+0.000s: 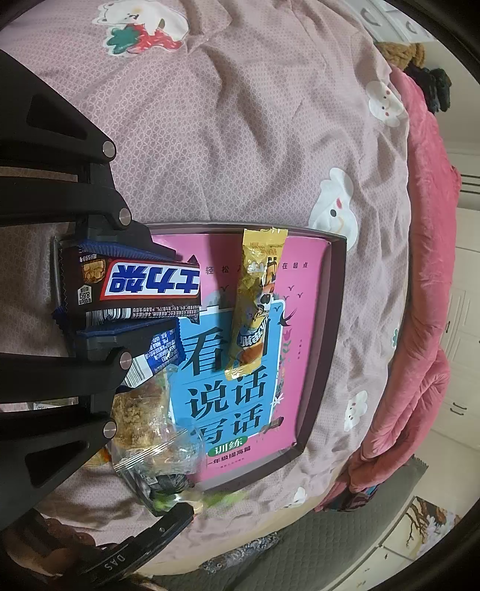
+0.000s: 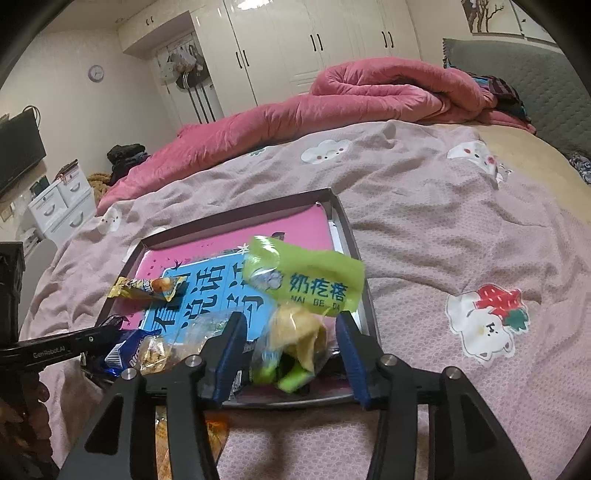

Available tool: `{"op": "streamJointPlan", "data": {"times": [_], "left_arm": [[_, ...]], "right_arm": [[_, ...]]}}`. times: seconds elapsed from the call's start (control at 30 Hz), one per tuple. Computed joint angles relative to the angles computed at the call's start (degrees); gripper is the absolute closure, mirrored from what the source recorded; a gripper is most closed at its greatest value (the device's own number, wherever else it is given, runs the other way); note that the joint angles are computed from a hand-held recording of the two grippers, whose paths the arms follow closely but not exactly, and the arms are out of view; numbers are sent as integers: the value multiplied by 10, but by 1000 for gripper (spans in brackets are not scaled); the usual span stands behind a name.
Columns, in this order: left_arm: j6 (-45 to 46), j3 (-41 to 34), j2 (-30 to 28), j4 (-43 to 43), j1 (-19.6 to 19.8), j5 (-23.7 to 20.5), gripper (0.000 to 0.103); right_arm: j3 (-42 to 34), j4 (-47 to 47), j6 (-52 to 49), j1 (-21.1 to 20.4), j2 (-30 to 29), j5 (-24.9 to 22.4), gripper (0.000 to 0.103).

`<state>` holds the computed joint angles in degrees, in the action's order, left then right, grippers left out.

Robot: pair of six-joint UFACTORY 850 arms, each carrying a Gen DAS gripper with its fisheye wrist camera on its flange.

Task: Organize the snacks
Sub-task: 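Open the left tool releasing the Snickers while the right releases the green bag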

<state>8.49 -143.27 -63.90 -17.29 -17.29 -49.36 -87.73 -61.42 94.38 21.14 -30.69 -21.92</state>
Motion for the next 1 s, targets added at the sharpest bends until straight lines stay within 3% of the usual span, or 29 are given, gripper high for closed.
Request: {"op": "streamJointPlan", "data": {"times": [0.2,0.3,0.37,1.0], "left_arm": [[-1,-2,0,7,-1,1,71],[5,-1,1,2,-1,0,64],[7,5,5,6,-3,4,54],[35,57,39,-21,-2,37,41]], "right_arm": [[10,-5,6,2,8,-4,51],[13,-1,4,2,10,-1,51],[14,1,2,3,12,0,51],[21,6,8,5,20,7,49]]}}
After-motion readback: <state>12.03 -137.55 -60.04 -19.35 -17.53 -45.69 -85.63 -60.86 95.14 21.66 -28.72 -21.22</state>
